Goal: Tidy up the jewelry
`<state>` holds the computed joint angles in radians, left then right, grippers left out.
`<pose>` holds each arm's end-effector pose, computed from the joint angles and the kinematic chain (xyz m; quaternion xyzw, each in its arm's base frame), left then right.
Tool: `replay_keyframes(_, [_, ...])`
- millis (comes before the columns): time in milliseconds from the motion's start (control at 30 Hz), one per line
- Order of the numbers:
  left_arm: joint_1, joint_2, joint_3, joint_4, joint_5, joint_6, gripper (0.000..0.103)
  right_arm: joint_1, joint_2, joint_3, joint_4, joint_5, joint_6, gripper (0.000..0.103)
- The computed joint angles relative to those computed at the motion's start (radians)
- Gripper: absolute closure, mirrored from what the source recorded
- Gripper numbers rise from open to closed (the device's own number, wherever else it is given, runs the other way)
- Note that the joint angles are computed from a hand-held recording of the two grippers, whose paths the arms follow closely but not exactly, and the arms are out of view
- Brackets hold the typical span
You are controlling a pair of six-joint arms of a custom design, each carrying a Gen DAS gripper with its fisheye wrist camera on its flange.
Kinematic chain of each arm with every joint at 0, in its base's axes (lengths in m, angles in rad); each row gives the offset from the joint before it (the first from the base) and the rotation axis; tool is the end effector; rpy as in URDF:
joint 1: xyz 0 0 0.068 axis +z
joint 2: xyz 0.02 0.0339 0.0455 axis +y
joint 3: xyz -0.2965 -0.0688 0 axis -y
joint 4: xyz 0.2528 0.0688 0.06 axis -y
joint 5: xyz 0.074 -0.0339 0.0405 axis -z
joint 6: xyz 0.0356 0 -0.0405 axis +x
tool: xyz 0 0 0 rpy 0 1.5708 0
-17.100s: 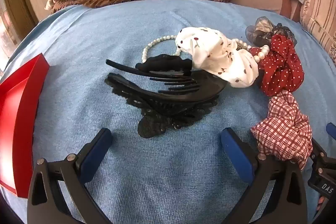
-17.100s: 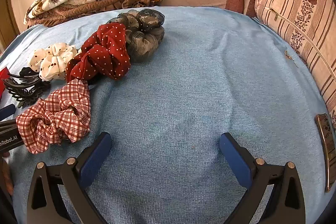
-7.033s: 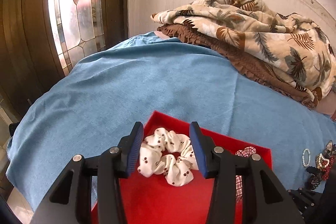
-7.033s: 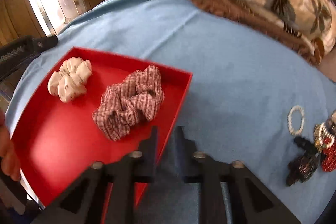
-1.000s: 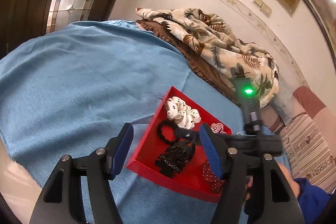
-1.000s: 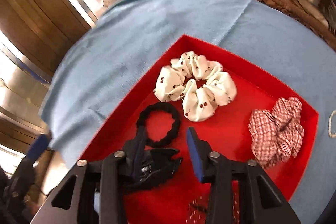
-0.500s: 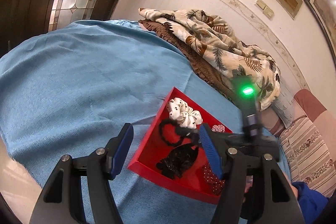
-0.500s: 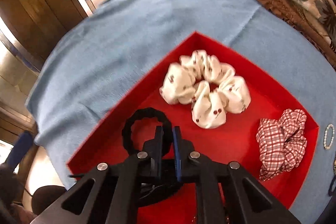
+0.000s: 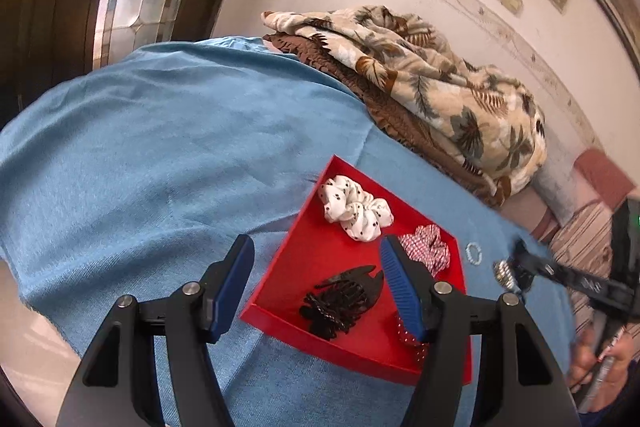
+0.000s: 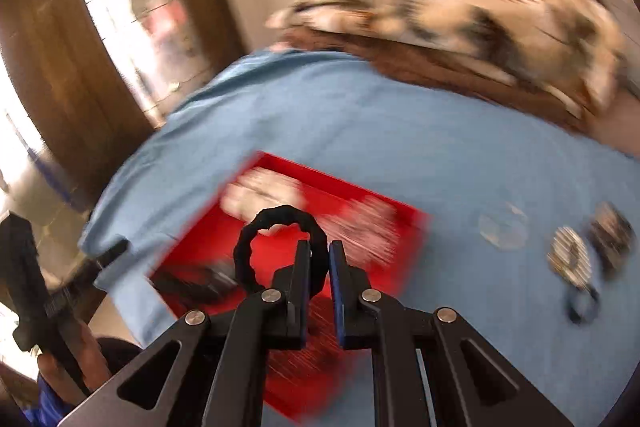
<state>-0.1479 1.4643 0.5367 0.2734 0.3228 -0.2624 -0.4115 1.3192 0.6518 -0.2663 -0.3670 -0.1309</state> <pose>0.2690 -0.0515 0.1764 0.0203 0.8878 -0.2301 0.3982 0.2303 -0.0866 0.2051 0.0740 0.9326 0.0845 0.3431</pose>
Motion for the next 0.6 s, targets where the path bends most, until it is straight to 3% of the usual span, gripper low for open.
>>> replay_keyframes(167, [-0.109, -0.068, 0.026, -0.095, -0.006, -0.019, 0.039, -0.441, 0.107, -0.011, -0.052, -0.023, -0.231, 0.093])
replay_keyframes(300, [-0.272, -0.112, 0.085, -0.192, -0.06, -0.046, 0.039, -0.665, 0.281, 0.064, -0.017, -0.024, -0.319, 0.093])
replay_keyframes(433, [-0.479, -0.073, 0.193, -0.26, -0.166, -0.059, 0.039, -0.776, 0.374, 0.105, 0.025, -0.053, -0.346, 0.093])
replay_keyframes(600, [-0.676, 0.113, 0.387, -0.333, -0.293, -0.081, 0.039, -0.831, 0.43, 0.125, 0.065, -0.094, -0.35, 0.091])
